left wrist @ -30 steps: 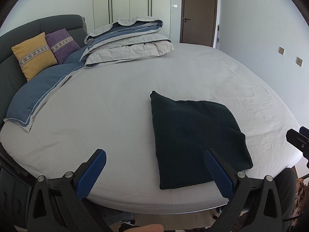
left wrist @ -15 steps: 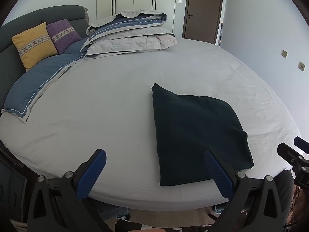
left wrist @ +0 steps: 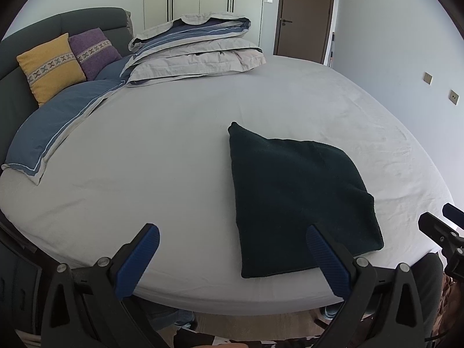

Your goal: Fold small clothes

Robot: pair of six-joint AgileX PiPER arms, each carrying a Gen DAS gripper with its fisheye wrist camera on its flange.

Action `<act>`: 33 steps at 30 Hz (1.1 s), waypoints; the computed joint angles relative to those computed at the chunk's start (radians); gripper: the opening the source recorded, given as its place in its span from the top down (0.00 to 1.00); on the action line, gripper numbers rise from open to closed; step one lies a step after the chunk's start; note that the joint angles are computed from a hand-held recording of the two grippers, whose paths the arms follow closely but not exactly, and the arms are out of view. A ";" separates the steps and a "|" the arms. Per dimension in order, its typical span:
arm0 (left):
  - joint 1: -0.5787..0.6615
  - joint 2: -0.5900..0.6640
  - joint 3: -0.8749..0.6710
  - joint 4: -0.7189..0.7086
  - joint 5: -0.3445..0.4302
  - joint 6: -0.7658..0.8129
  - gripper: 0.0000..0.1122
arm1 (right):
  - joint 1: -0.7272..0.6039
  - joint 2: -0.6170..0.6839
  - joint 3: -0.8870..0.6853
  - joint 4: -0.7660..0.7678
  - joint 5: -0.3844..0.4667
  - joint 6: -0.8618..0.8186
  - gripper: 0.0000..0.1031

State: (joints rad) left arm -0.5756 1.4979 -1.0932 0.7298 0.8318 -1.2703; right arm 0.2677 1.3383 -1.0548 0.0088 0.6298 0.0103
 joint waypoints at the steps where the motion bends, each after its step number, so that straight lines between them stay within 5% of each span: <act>1: 0.000 0.000 0.000 0.000 0.000 0.000 0.08 | 0.004 -0.002 0.002 -0.004 0.000 0.006 0.02; 33: 0.008 -0.003 0.011 -0.012 -0.009 0.007 0.08 | 0.056 -0.023 0.016 -0.036 0.014 0.070 0.02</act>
State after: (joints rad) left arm -0.5673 1.4949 -1.0826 0.7174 0.8232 -1.2633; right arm 0.3238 1.3154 -1.0386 -0.0277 0.6434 0.0806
